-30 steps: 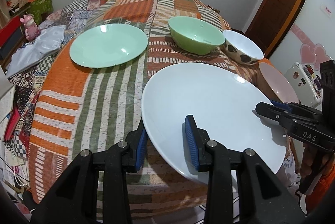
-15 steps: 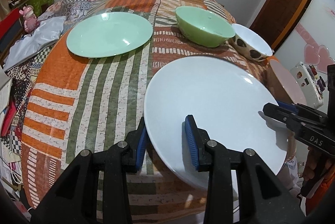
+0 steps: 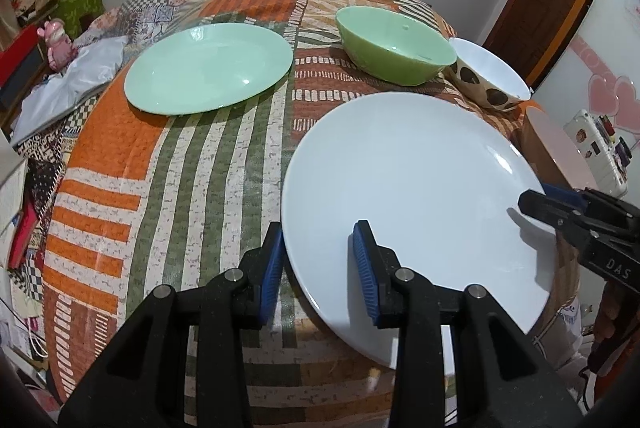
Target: Organize plates and bowls
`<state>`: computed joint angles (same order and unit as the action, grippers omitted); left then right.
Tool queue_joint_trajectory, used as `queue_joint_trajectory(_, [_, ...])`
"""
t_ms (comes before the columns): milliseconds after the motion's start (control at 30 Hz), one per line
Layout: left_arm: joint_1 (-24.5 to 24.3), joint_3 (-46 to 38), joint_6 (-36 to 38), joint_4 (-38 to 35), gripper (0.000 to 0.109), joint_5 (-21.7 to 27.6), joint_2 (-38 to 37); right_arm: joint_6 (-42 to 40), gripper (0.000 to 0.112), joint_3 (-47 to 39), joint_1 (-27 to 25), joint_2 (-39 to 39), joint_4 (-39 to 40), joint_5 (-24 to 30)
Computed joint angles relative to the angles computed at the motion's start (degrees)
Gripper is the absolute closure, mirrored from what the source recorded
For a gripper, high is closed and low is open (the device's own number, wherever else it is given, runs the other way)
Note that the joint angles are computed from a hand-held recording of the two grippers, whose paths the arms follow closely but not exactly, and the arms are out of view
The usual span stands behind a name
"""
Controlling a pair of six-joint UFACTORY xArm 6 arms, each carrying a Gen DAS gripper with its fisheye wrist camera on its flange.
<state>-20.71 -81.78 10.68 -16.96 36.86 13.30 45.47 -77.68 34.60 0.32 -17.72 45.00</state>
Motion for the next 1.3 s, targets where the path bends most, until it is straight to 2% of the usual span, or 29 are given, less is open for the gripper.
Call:
queue_joint_trajectory(333, [0.1,1.2,-2.8,4.6,0.073,-3.1,-2.2,1.5,0.081,0.4,-0.6,-2.2,-2.1,-1.1])
queue_joint_trajectory(467, [0.8,1.6,-5.1,7.4,0.059,-4.6,-3.7,0.5,0.081,-0.8,-0.8,-1.6,-1.0,-2.3])
queue_joint_trajectory(700, [2.8,-0.4,-7.5,12.5,0.05,-7.1,-4.8,-3.8,0.081,-6.4,-1.0,1.8,1.5,-3.3])
queue_joint_trajectory(900, [4.5,-2.7,-10.9,19.7,0.037,-10.5,-4.1,-7.0,0.081,-14.0,-0.4,7.2,1.9,-1.2])
queue_joint_trajectory(933, [4.9,-3.4,-11.3,20.6,0.036,-11.0,-3.7,-7.8,0.077,-15.6,-0.2,8.4,2.3,-1.0])
queue_joint_trajectory(967, [5.2,-4.1,-10.9,20.5,0.036,-11.0,-3.1,-8.8,0.074,-17.3,-0.2,9.8,2.8,-0.9])
queue_joint_trajectory(1033, [5.8,-6.0,-9.6,19.4,0.036,-10.2,-1.6,-10.4,0.057,-18.9,-0.1,11.3,3.7,-1.6])
queue_joint_trajectory(1067, [6.1,-7.1,-9.6,19.4,0.036,-9.4,-0.8,-11.1,0.054,-19.9,-0.1,12.2,4.1,-1.9])
queue_joint_trajectory(1200, [7.6,-13.0,-7.9,17.5,0.036,-5.4,3.8,-14.6,0.052,-26.7,0.0,17.6,6.6,-0.7])
queue_joint_trajectory(1300, [8.9,-18.5,-8.4,18.0,0.025,-2.5,8.6,-17.1,0.052,-33.4,-0.5,22.8,10.2,1.7])
